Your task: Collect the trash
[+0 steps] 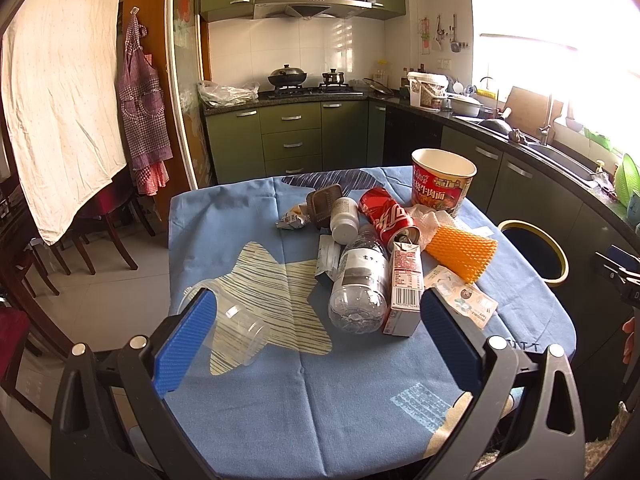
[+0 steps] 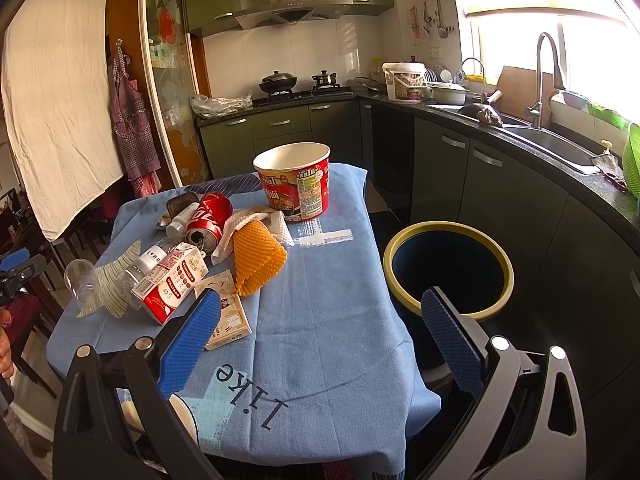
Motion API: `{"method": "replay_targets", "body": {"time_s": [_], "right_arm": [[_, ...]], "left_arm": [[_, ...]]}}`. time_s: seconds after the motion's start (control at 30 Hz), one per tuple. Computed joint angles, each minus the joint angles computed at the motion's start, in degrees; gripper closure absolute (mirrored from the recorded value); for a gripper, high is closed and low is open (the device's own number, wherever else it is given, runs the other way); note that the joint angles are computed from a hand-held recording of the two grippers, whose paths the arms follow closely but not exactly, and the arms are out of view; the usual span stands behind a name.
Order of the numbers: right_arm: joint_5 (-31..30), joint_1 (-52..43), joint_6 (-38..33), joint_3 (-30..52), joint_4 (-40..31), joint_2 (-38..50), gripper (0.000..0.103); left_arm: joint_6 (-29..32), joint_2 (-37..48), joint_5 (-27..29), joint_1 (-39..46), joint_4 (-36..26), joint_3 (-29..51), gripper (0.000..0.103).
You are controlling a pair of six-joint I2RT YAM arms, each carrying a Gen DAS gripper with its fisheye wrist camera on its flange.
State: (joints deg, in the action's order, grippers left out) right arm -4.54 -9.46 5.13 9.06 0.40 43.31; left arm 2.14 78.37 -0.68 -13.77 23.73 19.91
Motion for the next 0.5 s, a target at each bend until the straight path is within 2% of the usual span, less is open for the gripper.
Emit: {"method": "replay_targets", "body": {"time_s": [0.3, 0.5], "right_arm": [[-0.34, -0.49, -0.65, 0.40, 0.94, 2.22, 0.004], [-1.94, -1.29, -2.37, 3.72, 2.79, 9.34, 0.004]], "left_arm": [[0.16, -0.65, 0.40, 0.24, -1.23, 0.16, 0.006], [0.47, 1.54, 2.28, 1.85, -2.31, 2.27, 0.006]]}}
